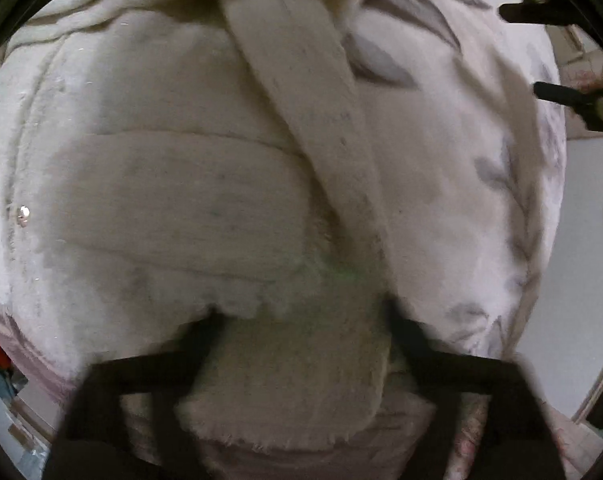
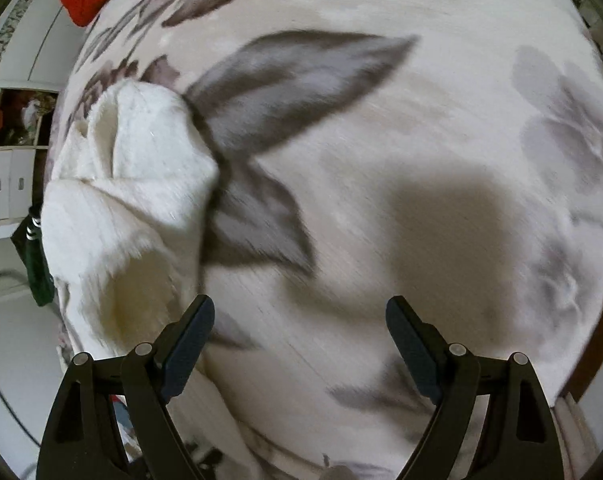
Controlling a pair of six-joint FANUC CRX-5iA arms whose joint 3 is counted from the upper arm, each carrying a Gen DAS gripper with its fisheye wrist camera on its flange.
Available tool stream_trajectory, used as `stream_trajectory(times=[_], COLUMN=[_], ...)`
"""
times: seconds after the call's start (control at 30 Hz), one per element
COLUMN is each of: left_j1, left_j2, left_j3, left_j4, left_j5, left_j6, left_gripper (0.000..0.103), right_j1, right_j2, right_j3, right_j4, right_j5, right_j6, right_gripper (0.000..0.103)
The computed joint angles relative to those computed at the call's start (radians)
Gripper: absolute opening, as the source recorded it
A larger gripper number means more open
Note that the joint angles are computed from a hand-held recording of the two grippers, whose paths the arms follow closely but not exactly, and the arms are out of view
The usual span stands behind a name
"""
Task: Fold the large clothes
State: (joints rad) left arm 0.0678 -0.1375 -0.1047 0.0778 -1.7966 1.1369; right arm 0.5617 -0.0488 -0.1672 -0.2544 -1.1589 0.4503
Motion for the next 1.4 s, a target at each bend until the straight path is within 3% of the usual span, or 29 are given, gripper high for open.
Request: stream_trajectory(times=[0.17, 0.33, 0.4, 0.47, 0.5, 0.57, 0.6, 0.63, 0.7, 0.77, 0.93, 1.0, 1.07, 1.17, 1.27, 1.4], left_j1=[-0.138, -0.268, -0.274, -0.236, -0.210, -0.178, -0.146, -0.103, -0.061, -0.026, 0.010, -0.018, -0.023, -0.024, -0.066, -0.036], left_j2=[-0.012, 0.083, 0.113, 0.085, 0.057, -0.007, -0.039, -0.045, -0.079, -0.094, -0.115, -0.095, -0.061, -0.056, -0.045, -0.039], left_j3=[-0.055, 0.026, 0.050, 0.033, 0.017, -0.003, -0.017, -0.020, -0.028, -0.015, -0.025, -0.006, 0.008, 0.002, 0.016, 0.006], left_j4=[-0.128, -0.258, -0.264, -0.224, -0.197, -0.198, -0.173, -0.148, -0.110, -0.101, -0.086, -0.084, -0.082, -0.080, -0.080, -0.075], left_j5=[0.093, 0.031, 0.006, 0.031, 0.053, 0.087, 0.100, 0.108, 0.107, 0.106, 0.091, 0.084, 0.100, 0.111, 0.105, 0.116], left_j6=[0.020, 0.195, 0.250, 0.261, 0.248, 0.194, 0.152, 0.101, 0.020, -0.061, -0.112, -0.080, -0.075, -0.079, -0.041, -0.074], left_gripper=[0.103, 0.103, 0.103, 0.101, 0.095, 0.054, 0.047, 0.034, 0.027, 0.024, 0.024, 0.024, 0.024, 0.024, 0.024, 0.024], right_j1=[0.042, 0.056, 0.059, 0.058, 0.055, 0.040, 0.032, 0.024, 0.000, -0.028, -0.088, -0.063, -0.031, -0.017, -0.009, -0.015], right_j2=[-0.113, -0.138, -0.144, -0.129, -0.118, -0.086, -0.066, -0.042, 0.019, 0.076, 0.206, 0.250, 0.276, 0.285, 0.305, 0.312], right_j3=[-0.097, -0.137, -0.144, -0.136, -0.129, -0.106, -0.091, -0.073, -0.027, 0.015, 0.101, 0.138, 0.167, 0.179, 0.208, 0.216], right_j4=[0.043, 0.085, 0.087, 0.080, 0.075, 0.059, 0.052, 0.047, 0.017, -0.037, -0.197, -0.141, -0.066, -0.047, -0.026, -0.039], right_j5=[-0.018, -0.007, -0.002, 0.014, 0.027, 0.063, 0.078, 0.095, 0.139, 0.186, 0.275, 0.256, 0.232, 0.242, 0.221, 0.221], right_j6=[-0.083, -0.140, -0.142, -0.137, -0.130, -0.095, -0.071, -0.042, 0.038, 0.097, 0.198, 0.164, 0.137, 0.125, 0.119, 0.127], right_gripper=[0.090, 0.090, 0.090, 0.090, 0.090, 0.090, 0.090, 0.090, 0.090, 0.090, 0.089, 0.083, 0.062, 0.045, 0.043, 0.043])
